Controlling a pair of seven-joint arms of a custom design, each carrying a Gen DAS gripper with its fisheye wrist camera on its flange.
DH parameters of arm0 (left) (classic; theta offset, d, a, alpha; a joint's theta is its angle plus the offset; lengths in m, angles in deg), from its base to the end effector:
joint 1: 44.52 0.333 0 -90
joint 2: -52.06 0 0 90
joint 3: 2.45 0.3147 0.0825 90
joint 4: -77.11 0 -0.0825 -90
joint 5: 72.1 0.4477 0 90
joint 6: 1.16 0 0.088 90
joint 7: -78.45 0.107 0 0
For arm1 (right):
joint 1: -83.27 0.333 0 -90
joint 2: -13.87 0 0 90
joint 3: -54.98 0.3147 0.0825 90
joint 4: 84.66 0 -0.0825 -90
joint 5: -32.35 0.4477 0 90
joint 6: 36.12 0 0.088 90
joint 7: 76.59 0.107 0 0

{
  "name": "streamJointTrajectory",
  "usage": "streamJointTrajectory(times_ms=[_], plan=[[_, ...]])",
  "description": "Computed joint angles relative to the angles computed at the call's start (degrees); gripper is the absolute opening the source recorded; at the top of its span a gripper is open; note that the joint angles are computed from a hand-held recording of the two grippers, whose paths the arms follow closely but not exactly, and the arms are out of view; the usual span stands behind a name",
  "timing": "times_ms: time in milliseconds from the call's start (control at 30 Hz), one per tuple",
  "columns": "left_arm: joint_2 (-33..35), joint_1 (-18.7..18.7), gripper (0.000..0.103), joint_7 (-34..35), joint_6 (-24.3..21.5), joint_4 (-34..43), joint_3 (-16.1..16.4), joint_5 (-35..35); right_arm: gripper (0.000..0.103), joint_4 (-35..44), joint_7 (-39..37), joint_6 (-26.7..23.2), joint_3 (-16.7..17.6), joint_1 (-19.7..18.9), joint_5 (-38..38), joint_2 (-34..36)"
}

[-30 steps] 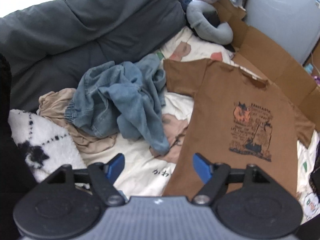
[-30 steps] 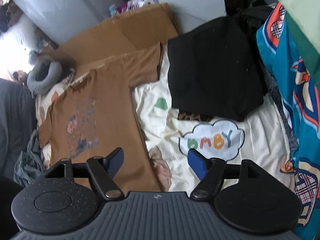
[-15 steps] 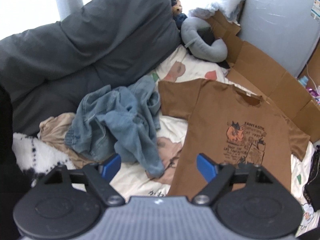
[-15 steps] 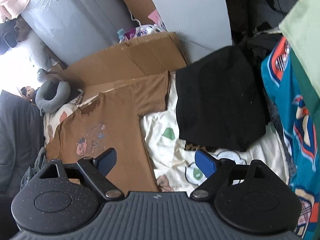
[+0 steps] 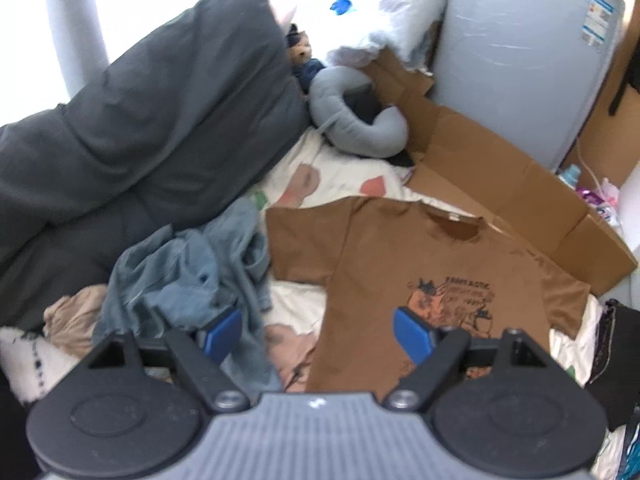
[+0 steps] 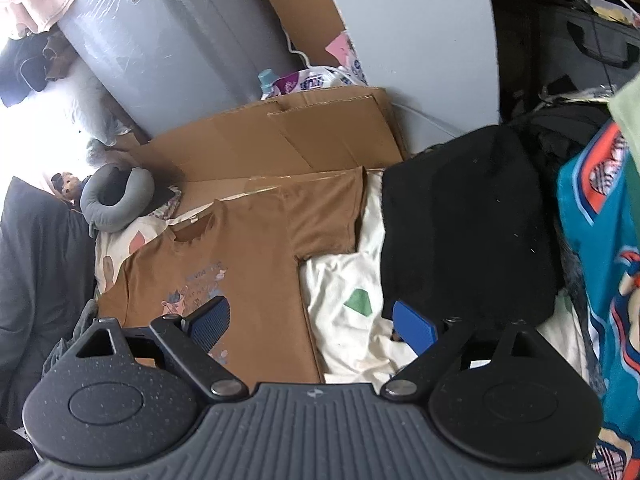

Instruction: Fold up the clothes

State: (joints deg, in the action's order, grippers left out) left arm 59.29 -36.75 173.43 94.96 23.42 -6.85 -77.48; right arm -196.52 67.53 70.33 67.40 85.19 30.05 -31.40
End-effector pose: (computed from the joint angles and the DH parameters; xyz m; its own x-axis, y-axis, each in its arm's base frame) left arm 0.6049 0.0323 0.8885 -0.0572 -0.9975 0.0412 -0.8129 0.0226 -0.5820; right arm 0.3347 0.1386 0.8314 -0.5027 -0.7698 -0.3934 -0.5704 0.6373 -0.5181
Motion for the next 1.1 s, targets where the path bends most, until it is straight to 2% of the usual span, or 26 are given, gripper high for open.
streamJointTrajectory(times_ms=[400,600,700,800,967,1100], plan=[[12.8,-4.2,0.085,-2.3,-1.4,14.4,-2.9,2.8,0.091,0.0,-2.4,6.9,-0.6,0.2,-1.9,5.7],[21.3,-7.6,0.084,-2.0,-1.6,22.6,-3.8,5.2,0.080,-1.7,-3.4,12.2,-1.2,0.6,-3.2,9.3],[23.4,-8.6,0.084,-1.6,0.0,23.1,-4.0,5.9,0.073,-2.7,-4.8,14.6,-1.7,1.1,-3.6,11.4],[22.7,-8.9,0.084,-1.1,3.1,18.7,-4.2,5.8,0.070,-3.8,-5.9,16.5,-2.5,1.7,-3.5,13.4],[18.0,-8.5,0.083,-0.6,10.8,5.2,-4.8,4.8,0.064,-6.3,-7.2,19.4,-3.7,1.7,-3.9,16.9],[15.9,-8.5,0.083,0.6,16.7,-2.7,-5.2,4.2,0.059,-8.0,-6.7,22.0,-4.2,1.2,-5.7,20.1]])
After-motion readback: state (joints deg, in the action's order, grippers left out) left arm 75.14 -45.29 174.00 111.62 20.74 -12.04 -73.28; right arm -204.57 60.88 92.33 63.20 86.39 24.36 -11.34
